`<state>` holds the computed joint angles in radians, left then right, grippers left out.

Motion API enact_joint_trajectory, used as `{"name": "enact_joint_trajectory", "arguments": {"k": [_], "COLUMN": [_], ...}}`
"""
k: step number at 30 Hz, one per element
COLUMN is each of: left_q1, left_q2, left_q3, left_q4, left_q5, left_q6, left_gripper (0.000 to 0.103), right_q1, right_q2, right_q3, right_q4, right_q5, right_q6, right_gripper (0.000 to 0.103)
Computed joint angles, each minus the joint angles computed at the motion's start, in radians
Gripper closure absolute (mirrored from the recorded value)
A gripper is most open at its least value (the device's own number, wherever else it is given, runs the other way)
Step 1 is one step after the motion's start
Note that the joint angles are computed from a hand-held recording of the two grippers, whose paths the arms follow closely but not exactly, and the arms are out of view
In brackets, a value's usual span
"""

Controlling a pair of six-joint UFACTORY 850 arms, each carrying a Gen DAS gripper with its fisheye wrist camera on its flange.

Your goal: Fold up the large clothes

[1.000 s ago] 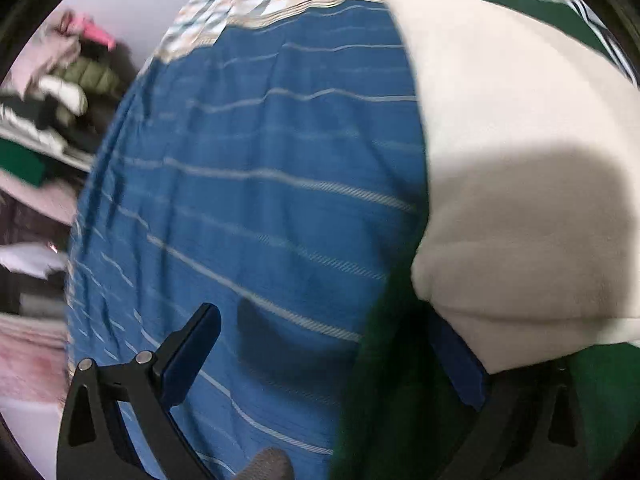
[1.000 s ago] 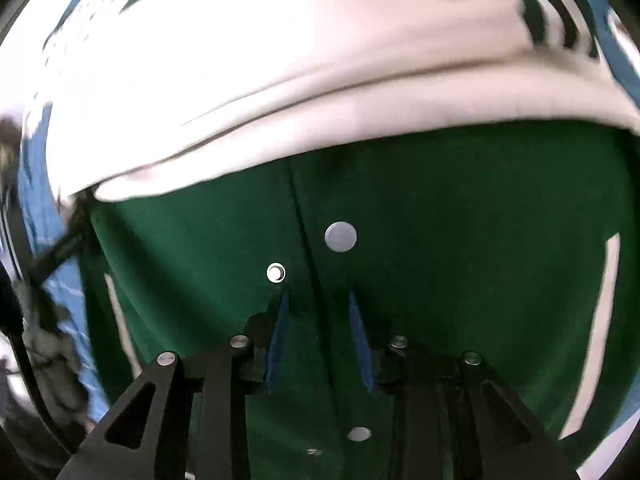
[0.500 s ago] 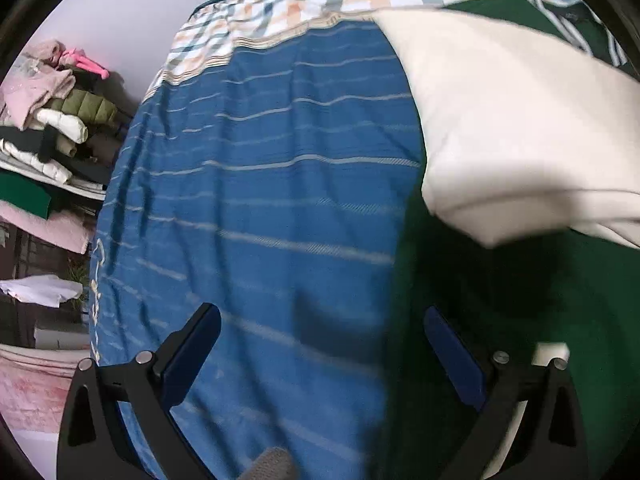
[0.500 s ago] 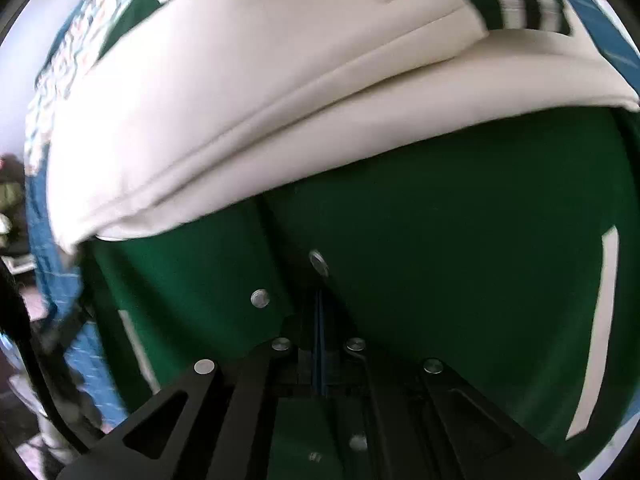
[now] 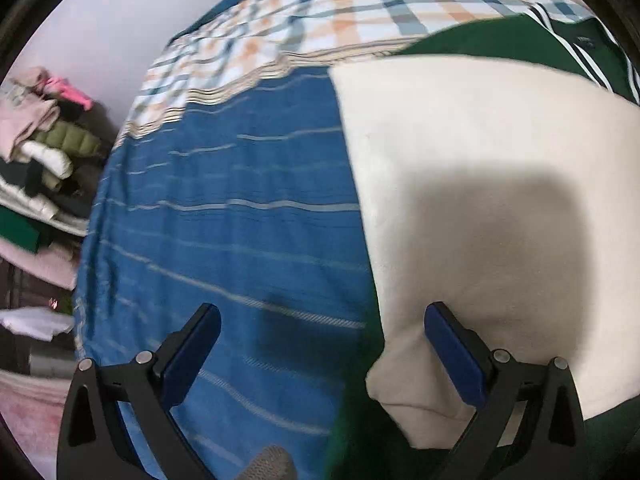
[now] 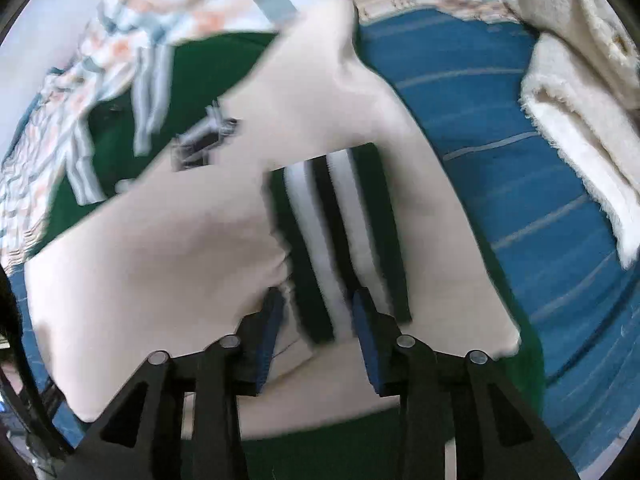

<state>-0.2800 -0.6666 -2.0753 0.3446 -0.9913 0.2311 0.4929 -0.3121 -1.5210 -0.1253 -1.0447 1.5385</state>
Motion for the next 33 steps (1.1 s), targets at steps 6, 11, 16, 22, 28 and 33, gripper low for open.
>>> {"name": "enact_joint_trajectory", "arguments": {"k": [6, 11, 16, 22, 28, 33], "left_q1": [0.042, 0.075, 0.065, -0.008, -0.014, -0.083], "left_q2": [0.085, 0.279, 0.458, 0.609, 0.641, 0.587], "left_q3": [0.012, 0.22, 0.472, 0.788, 0.831, 0.757], "left_q4": [-0.035, -0.046, -0.035, 0.108, 0.134, 0.244], "left_q5": [-0.038, -0.066, -0.13, -0.038, 0.043, -0.137], "left_q6": [0.032, 0.065, 0.073, -0.076, -0.289, -0.446], "left_gripper": [0.0, 0.0, 0.0, 0.0, 0.0, 0.0], "right_q1": [-0.019, 0.12, 0.294, 0.419, 0.355, 0.165], "right_q2": [-0.055, 0.141, 0.196, 0.279, 0.436, 0.565], "right_q3": [-0.129, -0.002, 0.044, 0.188, 0.385, 0.549], "right_q4": [0.057, 0.032, 0.093, 0.201, 0.165, 0.16], "right_q5": [-0.136, -0.088, -0.159, -0.166, -0.019, 0.17], "right_q6": [-0.106, 0.075, 0.319, 0.409, 0.32, 0.034], "right_gripper": [0.06, 0.057, 0.057, 0.057, 0.057, 0.057]}}
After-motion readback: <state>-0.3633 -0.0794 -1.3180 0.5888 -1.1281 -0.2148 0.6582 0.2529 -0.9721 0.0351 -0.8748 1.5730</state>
